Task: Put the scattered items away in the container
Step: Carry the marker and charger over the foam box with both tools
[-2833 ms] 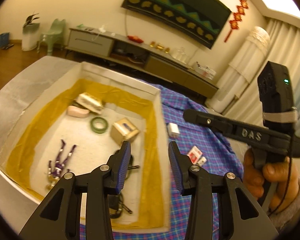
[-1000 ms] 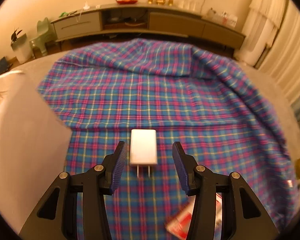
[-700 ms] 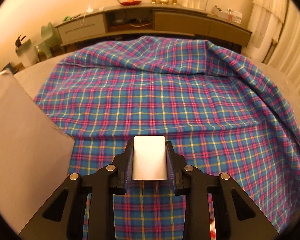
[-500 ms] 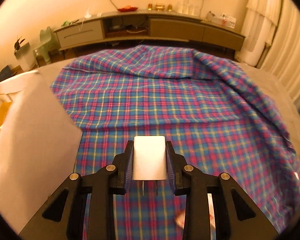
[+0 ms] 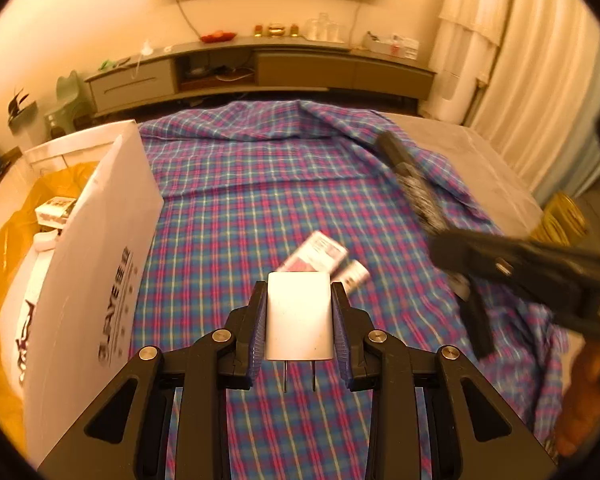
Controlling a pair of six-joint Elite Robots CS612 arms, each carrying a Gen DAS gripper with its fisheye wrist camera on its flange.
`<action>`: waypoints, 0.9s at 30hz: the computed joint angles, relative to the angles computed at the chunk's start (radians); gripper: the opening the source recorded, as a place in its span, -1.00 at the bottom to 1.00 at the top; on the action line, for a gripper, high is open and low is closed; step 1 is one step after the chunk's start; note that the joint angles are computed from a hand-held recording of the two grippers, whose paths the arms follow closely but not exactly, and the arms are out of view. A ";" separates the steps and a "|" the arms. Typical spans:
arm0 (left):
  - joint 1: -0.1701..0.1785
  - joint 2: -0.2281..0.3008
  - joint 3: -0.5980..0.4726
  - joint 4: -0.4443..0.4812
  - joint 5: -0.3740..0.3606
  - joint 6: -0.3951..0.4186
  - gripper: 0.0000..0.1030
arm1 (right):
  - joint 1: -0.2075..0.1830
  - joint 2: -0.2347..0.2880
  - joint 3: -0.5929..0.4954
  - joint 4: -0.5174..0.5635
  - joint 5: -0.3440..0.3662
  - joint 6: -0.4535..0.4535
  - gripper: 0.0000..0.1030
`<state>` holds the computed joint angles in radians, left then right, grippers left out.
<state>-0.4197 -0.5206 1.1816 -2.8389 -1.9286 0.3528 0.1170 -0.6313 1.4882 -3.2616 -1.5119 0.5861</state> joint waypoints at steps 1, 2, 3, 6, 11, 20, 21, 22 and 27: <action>0.002 -0.014 0.023 -0.009 -0.006 0.014 -0.40 | 0.002 0.000 0.002 -0.006 -0.001 0.005 -0.71; 0.004 -0.022 0.038 -0.015 -0.011 0.020 -0.40 | 0.004 -0.001 0.005 -0.012 0.001 0.010 -0.72; 0.008 -0.034 0.059 -0.024 -0.018 0.029 -0.40 | 0.006 -0.001 0.008 -0.018 0.002 0.014 -0.72; 0.017 -0.063 0.106 -0.039 -0.041 0.048 -0.40 | 0.012 -0.004 0.023 -0.044 0.004 0.033 -0.71; 0.032 -0.094 0.152 -0.049 -0.073 0.064 -0.40 | 0.024 -0.007 0.046 -0.082 0.003 0.060 -0.71; 0.062 -0.123 0.199 -0.070 -0.114 0.084 -0.40 | 0.061 -0.005 0.066 -0.126 -0.026 0.056 -0.71; 0.066 -0.123 0.200 -0.069 -0.117 0.083 -0.40 | 0.065 -0.005 0.065 -0.127 -0.031 0.053 -0.71; 0.071 -0.122 0.199 -0.071 -0.119 0.081 -0.40 | 0.070 -0.004 0.064 -0.126 -0.039 0.049 -0.71; 0.097 -0.118 0.190 -0.067 -0.136 0.058 -0.40 | 0.095 0.000 0.050 -0.116 -0.079 0.011 -0.71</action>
<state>-0.3230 -0.6381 1.3716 -2.9055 -2.0646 0.4109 0.2117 -0.6316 1.5382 -3.3778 -1.5907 0.5970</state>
